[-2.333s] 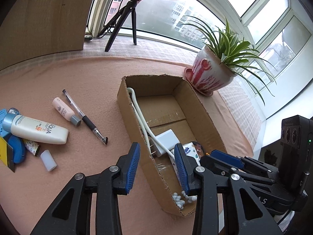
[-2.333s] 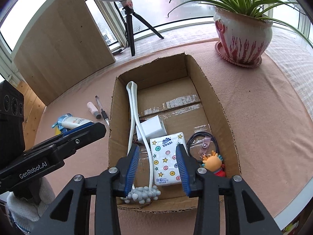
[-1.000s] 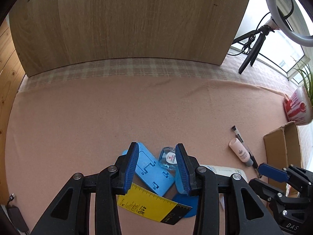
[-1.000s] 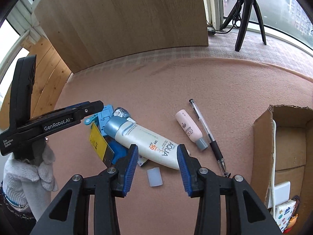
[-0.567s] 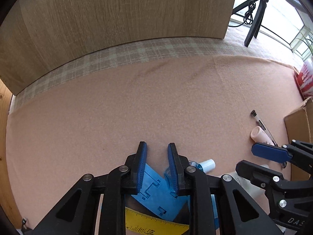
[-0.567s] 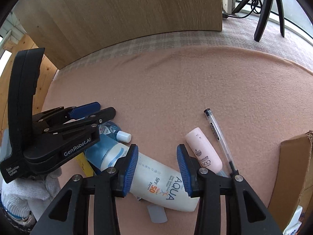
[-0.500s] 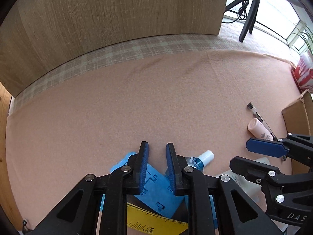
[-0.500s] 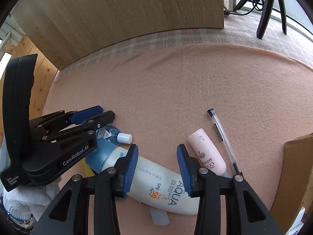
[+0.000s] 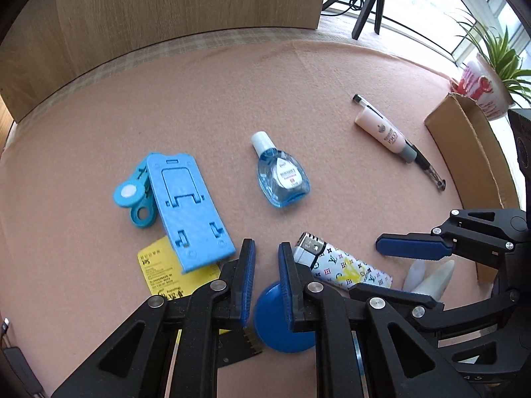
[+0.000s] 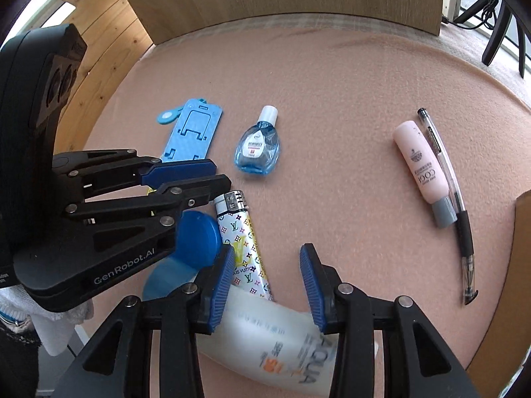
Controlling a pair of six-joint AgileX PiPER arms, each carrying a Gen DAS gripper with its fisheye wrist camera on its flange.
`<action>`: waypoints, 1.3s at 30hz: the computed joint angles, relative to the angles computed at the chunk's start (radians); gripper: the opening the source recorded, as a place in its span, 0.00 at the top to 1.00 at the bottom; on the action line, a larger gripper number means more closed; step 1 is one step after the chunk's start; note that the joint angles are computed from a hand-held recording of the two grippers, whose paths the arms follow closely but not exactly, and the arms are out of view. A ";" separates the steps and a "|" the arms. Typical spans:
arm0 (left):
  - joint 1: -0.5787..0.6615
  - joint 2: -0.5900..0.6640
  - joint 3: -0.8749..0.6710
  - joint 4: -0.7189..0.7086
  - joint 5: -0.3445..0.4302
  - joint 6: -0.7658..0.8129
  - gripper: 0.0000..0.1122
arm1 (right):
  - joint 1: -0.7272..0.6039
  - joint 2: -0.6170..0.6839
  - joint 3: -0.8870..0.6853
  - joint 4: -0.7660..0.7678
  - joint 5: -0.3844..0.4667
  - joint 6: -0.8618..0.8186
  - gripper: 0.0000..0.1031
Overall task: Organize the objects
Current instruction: 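Move both grippers back over the table toward the blue lid and lighter, then grasp the blue round lid with the left gripper while the right grasps the patterned lighter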
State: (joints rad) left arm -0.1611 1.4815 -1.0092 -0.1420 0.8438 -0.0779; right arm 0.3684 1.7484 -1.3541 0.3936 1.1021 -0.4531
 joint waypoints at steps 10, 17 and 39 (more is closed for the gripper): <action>-0.124 -0.198 0.181 0.012 -0.041 -0.145 0.87 | -0.027 -0.235 0.283 -0.056 -0.086 -0.059 0.70; -0.147 -0.203 0.217 -0.025 -0.100 -0.166 0.76 | -0.064 -0.351 0.397 -0.070 -0.082 -0.074 0.71; -0.317 -0.442 0.372 0.274 -0.025 -0.576 0.54 | -0.026 -0.280 0.265 -0.049 -0.096 -0.033 0.60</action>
